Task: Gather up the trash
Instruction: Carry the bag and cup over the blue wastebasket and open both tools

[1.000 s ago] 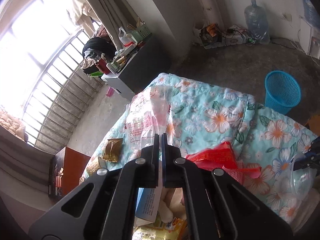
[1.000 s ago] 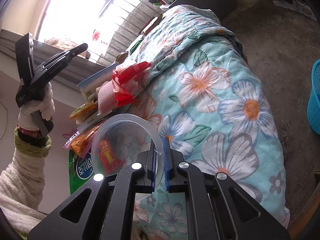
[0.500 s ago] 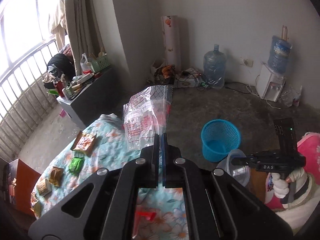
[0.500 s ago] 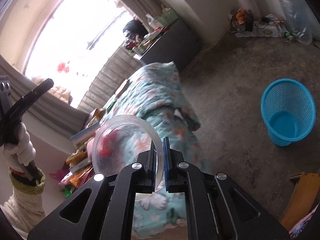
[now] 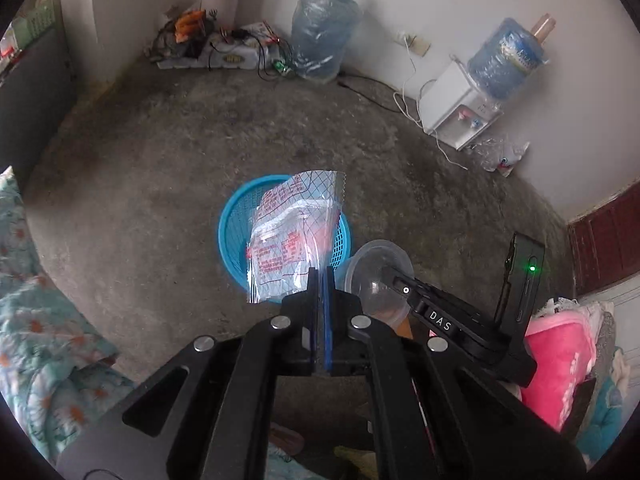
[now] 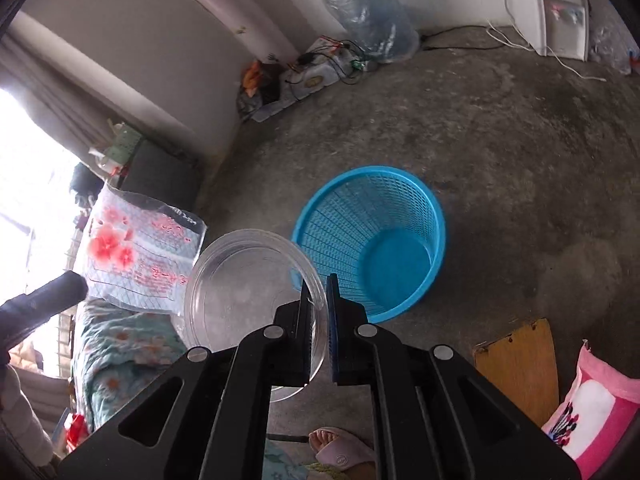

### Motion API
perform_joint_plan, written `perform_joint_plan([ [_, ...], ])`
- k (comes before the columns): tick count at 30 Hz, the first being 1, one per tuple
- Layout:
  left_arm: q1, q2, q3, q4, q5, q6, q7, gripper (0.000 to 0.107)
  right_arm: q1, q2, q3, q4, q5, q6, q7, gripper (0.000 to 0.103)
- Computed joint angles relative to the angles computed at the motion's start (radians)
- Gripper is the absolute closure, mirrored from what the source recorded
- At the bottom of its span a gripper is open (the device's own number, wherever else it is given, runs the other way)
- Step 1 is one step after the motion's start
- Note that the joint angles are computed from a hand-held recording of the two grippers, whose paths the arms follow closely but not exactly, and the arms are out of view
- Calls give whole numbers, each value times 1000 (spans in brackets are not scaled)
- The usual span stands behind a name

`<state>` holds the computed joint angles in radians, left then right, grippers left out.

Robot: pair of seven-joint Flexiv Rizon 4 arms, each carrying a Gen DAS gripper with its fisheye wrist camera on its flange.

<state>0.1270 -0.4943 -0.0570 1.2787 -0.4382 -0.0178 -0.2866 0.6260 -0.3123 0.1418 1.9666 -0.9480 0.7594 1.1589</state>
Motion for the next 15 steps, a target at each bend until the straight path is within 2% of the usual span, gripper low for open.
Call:
perform_joint_plan([
  [6, -93, -74, -11, 58, 40, 122, -117, 102, -78, -59, -51, 83, -2, 184, 68, 95],
  [7, -105, -86, -13, 64, 43, 150, -139, 93, -89, -76, -67, 92, -16, 224, 80, 94],
  [8, -109, -100, -17, 65, 43, 163, -152, 82, -98, -92, -82, 100, -26, 259, 91, 90],
  [9, -116, -105, -19, 81, 41, 201, -163, 78, -107, -107, -93, 109, -26, 287, 96, 73],
  [10, -116, -111, -22, 88, 37, 225, -168, 72, -110, -121, -97, 113, -11, 299, 94, 60],
  [11, -115, -116, -27, 94, 30, 234, -176, 68, -111, -135, -101, 111, 6, 302, 85, 60],
  [15, -85, -165, -38, 23, 11, 159, -222, 66, -84, -155, -154, 135, -41, 354, 136, 60],
])
